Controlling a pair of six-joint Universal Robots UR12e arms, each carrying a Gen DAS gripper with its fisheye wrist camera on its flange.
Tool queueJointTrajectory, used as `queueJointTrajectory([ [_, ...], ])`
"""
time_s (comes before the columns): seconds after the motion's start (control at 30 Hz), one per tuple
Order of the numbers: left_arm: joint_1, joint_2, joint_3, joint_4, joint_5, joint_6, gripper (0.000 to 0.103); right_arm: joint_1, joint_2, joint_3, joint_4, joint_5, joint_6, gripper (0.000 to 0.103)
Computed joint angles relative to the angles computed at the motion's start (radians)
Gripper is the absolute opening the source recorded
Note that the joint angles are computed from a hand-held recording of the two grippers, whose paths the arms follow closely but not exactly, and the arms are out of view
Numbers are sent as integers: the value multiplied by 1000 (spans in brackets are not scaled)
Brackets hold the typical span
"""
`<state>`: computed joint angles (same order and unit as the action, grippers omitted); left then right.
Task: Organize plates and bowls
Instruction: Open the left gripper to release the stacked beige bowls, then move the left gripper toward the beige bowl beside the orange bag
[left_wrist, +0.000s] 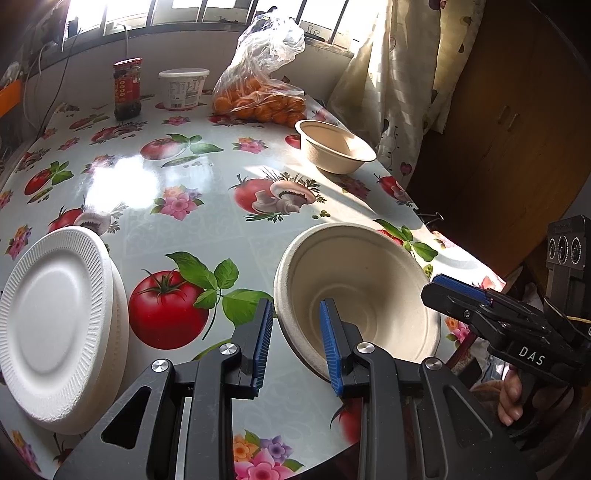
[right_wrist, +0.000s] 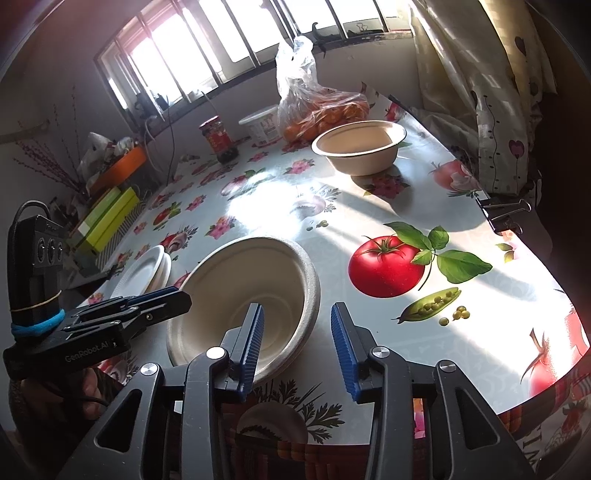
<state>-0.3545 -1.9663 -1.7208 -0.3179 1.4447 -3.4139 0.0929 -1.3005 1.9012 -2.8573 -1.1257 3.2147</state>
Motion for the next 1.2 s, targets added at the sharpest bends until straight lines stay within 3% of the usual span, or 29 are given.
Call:
queueJointTrajectory([
  [0.73,29,-11,51,23,0,18,29,-26,13,-48,-20,-27,21,39],
  [1.2,54,-88,193,-22,-66,46,29,-45,74,-158,13,-50,17,39],
])
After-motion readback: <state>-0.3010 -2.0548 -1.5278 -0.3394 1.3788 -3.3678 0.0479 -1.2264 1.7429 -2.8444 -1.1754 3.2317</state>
